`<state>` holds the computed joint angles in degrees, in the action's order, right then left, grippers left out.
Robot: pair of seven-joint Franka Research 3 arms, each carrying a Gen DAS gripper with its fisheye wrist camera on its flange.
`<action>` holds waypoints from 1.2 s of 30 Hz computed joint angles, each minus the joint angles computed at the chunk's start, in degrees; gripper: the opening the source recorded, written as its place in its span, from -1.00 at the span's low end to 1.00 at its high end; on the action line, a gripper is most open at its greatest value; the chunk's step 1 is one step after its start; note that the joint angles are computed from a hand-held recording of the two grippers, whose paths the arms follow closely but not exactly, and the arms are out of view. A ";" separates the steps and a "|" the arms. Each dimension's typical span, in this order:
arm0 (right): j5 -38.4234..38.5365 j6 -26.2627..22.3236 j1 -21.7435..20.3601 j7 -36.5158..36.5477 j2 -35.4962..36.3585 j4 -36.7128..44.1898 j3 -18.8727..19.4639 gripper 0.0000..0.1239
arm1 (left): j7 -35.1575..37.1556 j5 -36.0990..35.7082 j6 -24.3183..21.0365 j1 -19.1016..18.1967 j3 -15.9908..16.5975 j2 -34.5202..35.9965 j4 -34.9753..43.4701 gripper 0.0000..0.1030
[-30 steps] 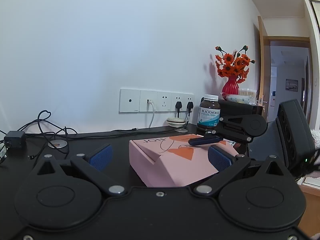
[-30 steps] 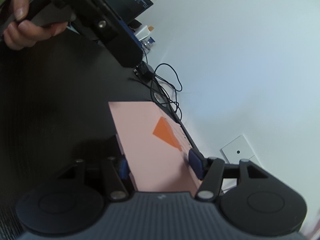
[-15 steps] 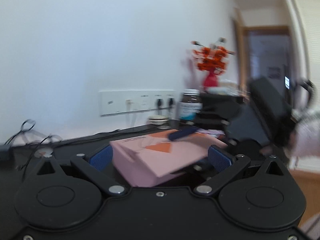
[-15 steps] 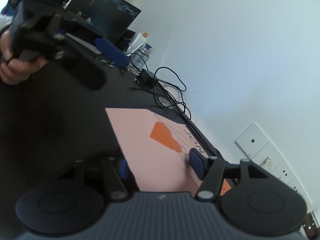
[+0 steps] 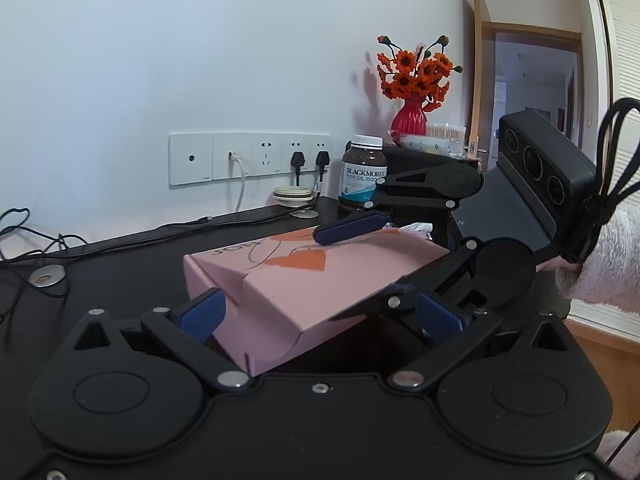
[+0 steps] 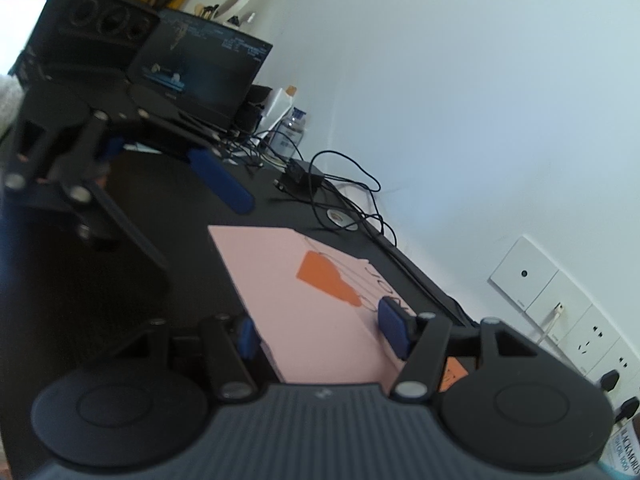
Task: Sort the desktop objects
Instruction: 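Press the lid flat onto the box with the right tool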
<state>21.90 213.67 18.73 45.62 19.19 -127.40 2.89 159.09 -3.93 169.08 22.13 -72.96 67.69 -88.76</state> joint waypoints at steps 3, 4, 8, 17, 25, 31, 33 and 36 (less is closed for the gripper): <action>-3.52 0.48 -2.11 2.81 -2.03 -3.14 0.97 -0.04 | 0.39 -0.65 -2.04 -0.73 0.19 0.16 0.97 1.00; -4.11 0.22 -2.28 3.18 -1.91 -2.94 1.01 -0.04 | 0.90 -1.11 -2.14 -0.66 0.03 0.29 0.84 1.00; -5.91 -1.02 -2.81 3.66 -1.52 -2.24 0.98 -0.04 | 1.25 -3.29 -3.65 -0.67 0.44 -0.21 1.20 1.00; -18.42 -3.09 -9.53 15.79 -2.06 -2.33 4.06 -0.04 | 4.04 -10.50 -8.15 -0.04 1.06 -1.90 2.19 1.00; -31.15 -8.52 -16.07 27.56 -3.22 -0.72 6.93 -0.04 | 4.76 -16.68 -13.74 -1.58 3.59 -3.33 5.75 1.00; -36.09 -15.46 -19.20 31.63 -4.28 1.65 9.44 -0.04 | 5.55 -20.92 -16.22 -3.08 6.11 -4.73 7.85 1.00; -35.15 -16.93 -18.66 30.43 -4.42 2.17 9.28 -0.04 | 5.87 -22.19 -16.41 -3.60 7.16 -5.55 8.06 1.00; -34.08 -17.58 -19.09 28.90 -4.24 2.46 10.15 -0.04 | 5.75 -23.91 -16.58 -4.88 9.29 -7.00 8.66 1.00</action>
<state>-12.18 196.10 -0.36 74.52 14.94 -124.94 13.04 164.85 -27.84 152.49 17.25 -63.67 60.69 -80.10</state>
